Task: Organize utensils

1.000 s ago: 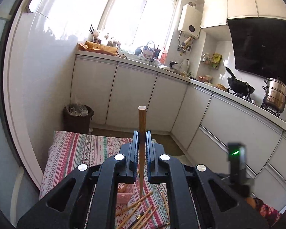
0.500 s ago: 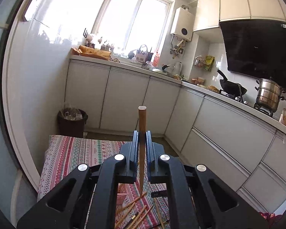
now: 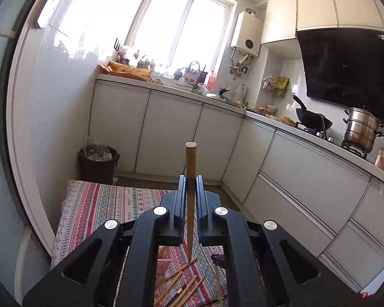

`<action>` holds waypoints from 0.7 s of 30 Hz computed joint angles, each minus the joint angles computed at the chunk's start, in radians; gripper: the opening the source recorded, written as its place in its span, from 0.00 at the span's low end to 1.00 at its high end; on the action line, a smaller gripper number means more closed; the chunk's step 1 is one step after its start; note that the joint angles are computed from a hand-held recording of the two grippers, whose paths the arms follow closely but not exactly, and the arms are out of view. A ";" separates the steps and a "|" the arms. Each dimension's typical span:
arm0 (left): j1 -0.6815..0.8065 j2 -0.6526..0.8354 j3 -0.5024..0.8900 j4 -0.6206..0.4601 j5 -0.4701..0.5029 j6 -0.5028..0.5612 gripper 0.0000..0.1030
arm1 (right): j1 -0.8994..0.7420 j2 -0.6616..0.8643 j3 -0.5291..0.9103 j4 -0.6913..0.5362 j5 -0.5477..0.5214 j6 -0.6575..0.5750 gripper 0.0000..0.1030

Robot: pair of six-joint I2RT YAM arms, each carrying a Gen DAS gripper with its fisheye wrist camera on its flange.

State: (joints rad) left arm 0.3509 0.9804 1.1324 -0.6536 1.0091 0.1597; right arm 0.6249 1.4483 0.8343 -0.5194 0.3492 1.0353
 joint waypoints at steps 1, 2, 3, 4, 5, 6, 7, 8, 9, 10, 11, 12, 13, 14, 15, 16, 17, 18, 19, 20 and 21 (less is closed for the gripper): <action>0.003 -0.001 -0.001 0.001 0.000 -0.003 0.06 | 0.054 -0.054 -0.005 -0.030 0.067 0.029 0.07; 0.003 -0.001 -0.002 0.003 0.000 -0.006 0.06 | 0.124 -0.108 -0.008 -0.072 0.150 0.065 0.07; 0.002 0.000 -0.003 0.004 -0.002 -0.008 0.06 | 0.166 -0.153 0.001 -0.108 0.212 0.071 0.07; 0.000 -0.001 -0.007 0.010 -0.007 -0.014 0.06 | 0.221 -0.187 0.015 -0.151 0.277 0.093 0.07; -0.004 -0.002 -0.010 0.014 -0.013 -0.019 0.06 | 0.260 -0.214 0.036 -0.192 0.325 0.103 0.07; -0.009 -0.001 -0.012 0.017 -0.020 -0.023 0.06 | 0.270 -0.216 0.067 -0.200 0.349 0.087 0.07; -0.014 0.000 -0.016 0.024 -0.027 -0.029 0.06 | 0.304 -0.229 0.091 -0.232 0.386 0.099 0.07; -0.020 0.000 -0.019 0.030 -0.036 -0.038 0.06 | 0.328 -0.239 0.118 -0.260 0.418 0.102 0.07; -0.027 0.003 -0.020 0.034 -0.045 -0.045 0.06 | 0.356 -0.246 0.146 -0.291 0.451 0.112 0.07; -0.032 0.006 -0.020 0.039 -0.052 -0.050 0.06 | 0.380 -0.253 0.174 -0.316 0.481 0.117 0.07; -0.038 0.008 -0.022 0.045 -0.059 -0.056 0.06 | 0.399 -0.258 0.202 -0.338 0.505 0.119 0.07; -0.044 0.007 -0.025 0.053 -0.067 -0.064 0.06 | 0.400 -0.265 0.220 -0.336 0.516 0.099 0.07; -0.051 0.006 -0.027 0.059 -0.075 -0.068 0.06 | 0.409 -0.268 0.242 -0.342 0.533 0.091 0.07; -0.059 0.006 -0.029 0.063 -0.084 -0.073 0.06 | 0.420 -0.268 0.267 -0.355 0.552 0.086 0.07; -0.065 0.004 -0.033 0.071 -0.093 -0.080 0.06 | 0.429 -0.267 0.292 -0.367 0.570 0.078 0.07; -0.076 0.004 -0.038 0.079 -0.108 -0.085 0.06 | 0.429 -0.265 0.308 -0.360 0.584 0.060 0.07; -0.089 0.005 -0.043 0.086 -0.125 -0.088 0.06 | 0.424 -0.260 0.330 -0.355 0.592 0.037 0.07; -0.099 0.004 -0.050 0.095 -0.141 -0.092 0.06 | 0.420 -0.253 0.347 -0.349 0.595 0.022 0.07; -0.115 0.003 -0.059 0.108 -0.163 -0.099 0.06 | 0.409 -0.247 0.362 -0.334 0.592 0.001 0.07; -0.129 -0.001 -0.069 0.122 -0.186 -0.103 0.06 | 0.398 -0.241 0.378 -0.319 0.587 -0.023 0.07; -0.144 -0.007 -0.080 0.140 -0.214 -0.110 0.06 | 0.391 -0.235 0.395 -0.309 0.584 -0.041 0.07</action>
State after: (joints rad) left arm 0.2072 0.9739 1.0522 -0.5132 0.7956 0.0501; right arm 1.0154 1.2136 1.2297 -0.8284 0.9336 0.9941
